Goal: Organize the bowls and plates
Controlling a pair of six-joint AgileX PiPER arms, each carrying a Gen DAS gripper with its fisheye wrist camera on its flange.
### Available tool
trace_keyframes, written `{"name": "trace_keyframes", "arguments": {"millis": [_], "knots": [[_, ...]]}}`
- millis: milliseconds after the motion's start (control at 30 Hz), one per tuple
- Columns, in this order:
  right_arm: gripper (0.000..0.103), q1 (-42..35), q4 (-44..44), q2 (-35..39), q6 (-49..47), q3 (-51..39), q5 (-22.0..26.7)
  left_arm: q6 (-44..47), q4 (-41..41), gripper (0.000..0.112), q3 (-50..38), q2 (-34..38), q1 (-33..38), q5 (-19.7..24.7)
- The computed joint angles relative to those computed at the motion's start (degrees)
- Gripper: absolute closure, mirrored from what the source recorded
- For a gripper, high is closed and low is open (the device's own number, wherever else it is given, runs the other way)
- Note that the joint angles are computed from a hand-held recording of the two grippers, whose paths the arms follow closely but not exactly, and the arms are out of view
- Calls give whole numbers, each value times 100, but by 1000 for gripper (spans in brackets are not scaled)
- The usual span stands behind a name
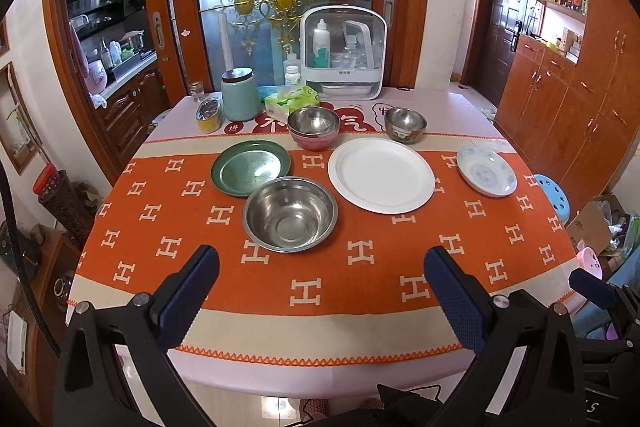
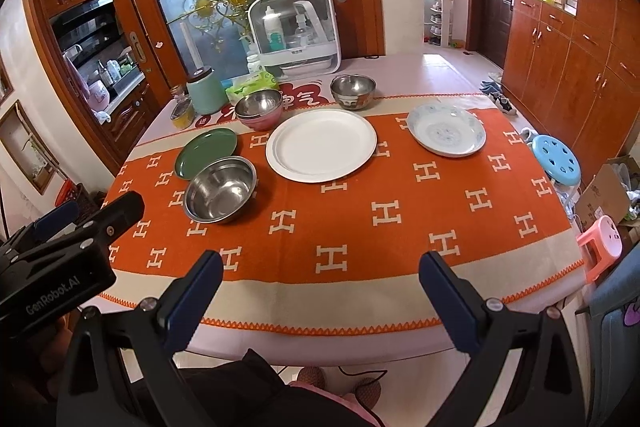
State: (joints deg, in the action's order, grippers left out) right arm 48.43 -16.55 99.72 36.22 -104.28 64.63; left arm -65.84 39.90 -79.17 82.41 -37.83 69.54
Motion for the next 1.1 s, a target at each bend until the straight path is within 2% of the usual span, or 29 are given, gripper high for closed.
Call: {"name": "trace_keyframes", "arguments": {"millis": [367,667,867,1100], "knots": [[4,490,-636,-2,1021,116,92,592,-353,10,561,-481,423,-632],[4,1055,-1320,-130,2060,434,15,1586,-1085,10,954,-774,926,-1049],[4,1087,-1415,-102,2217,385,-39,1843,-1290,10,1111,-869,1206,-1295],[4,834,-1518,5,2097,287,-247,2020,-1361,10,871,-573,1548,-1535]]}}
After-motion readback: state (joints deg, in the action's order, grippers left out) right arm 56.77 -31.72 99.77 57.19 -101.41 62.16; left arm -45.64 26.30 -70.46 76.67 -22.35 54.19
